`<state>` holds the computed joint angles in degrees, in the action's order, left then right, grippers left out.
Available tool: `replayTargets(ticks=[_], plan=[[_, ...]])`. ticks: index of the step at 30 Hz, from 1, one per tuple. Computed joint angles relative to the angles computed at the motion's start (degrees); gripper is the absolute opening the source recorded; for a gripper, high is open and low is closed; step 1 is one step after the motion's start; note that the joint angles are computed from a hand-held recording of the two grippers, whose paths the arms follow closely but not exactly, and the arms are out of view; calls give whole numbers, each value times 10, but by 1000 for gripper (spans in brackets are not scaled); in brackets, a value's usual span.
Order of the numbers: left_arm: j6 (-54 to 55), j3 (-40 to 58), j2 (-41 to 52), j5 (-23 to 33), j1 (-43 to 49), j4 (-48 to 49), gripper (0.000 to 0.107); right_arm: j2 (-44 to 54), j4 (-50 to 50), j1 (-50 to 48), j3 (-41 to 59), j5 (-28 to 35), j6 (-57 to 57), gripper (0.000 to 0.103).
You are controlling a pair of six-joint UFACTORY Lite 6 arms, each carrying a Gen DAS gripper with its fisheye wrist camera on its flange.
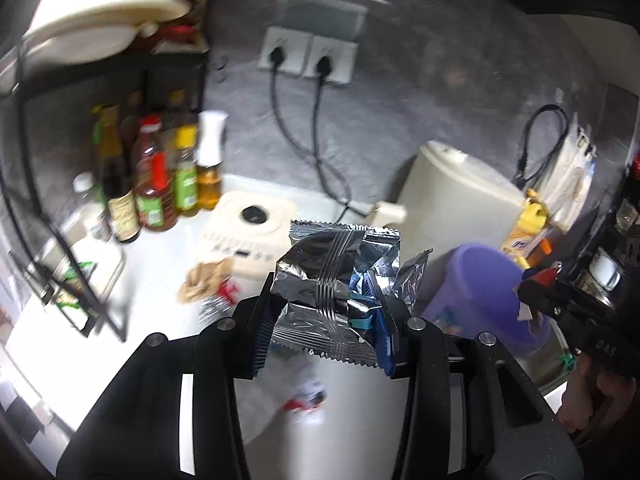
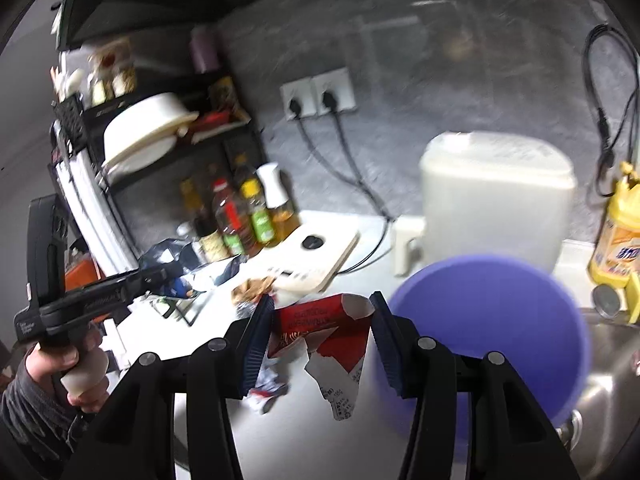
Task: Collect trash
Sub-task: 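Carry both items over the lilac bucket and open both tools to drop them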
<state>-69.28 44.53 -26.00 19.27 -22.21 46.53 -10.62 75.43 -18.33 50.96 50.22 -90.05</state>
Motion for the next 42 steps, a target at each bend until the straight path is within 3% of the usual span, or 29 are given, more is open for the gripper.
replayTargets(ticks=[6, 7, 8, 10, 16, 21, 22, 23, 24, 26, 28, 35, 42], plan=[[-181, 99, 112, 50, -108, 153, 42, 110, -1, -85, 123, 42, -30, 52], [-201, 120, 135, 57, -124, 169, 42, 130, -8, -93, 145, 44, -28, 60], [-218, 139, 155, 65, -139, 183, 42, 145, -15, -104, 162, 51, -24, 83], [-245, 180, 197, 80, -167, 205, 43, 161, 3, -139, 176, 66, -35, 96], [-258, 312, 330, 105, -224, 208, 43, 237, -23, -238, 259, 124, -42, 95], [-193, 474, 463, 125, -261, 147, 44, 312, -45, -313, 351, 170, -10, 95], [-177, 505, 485, 131, -267, 134, 46, 327, -48, -327, 369, 180, -1, 95], [-144, 550, 516, 142, -275, 111, 56, 341, -50, -338, 384, 189, 4, 95], [-127, 581, 537, 155, -283, 103, 75, 352, -52, -347, 395, 196, 7, 95], [-127, 631, 570, 205, -307, 126, 95, 375, -58, -366, 415, 212, 11, 95], [-116, 652, 582, 237, -320, 121, 97, 388, -62, -378, 421, 221, 11, 95], [-131, 562, 515, 288, -334, 115, 97, 388, -65, -391, 384, 241, 8, 95], [-198, 378, 372, 318, -331, 129, 97, 314, -52, -380, 264, 209, -29, 95]])
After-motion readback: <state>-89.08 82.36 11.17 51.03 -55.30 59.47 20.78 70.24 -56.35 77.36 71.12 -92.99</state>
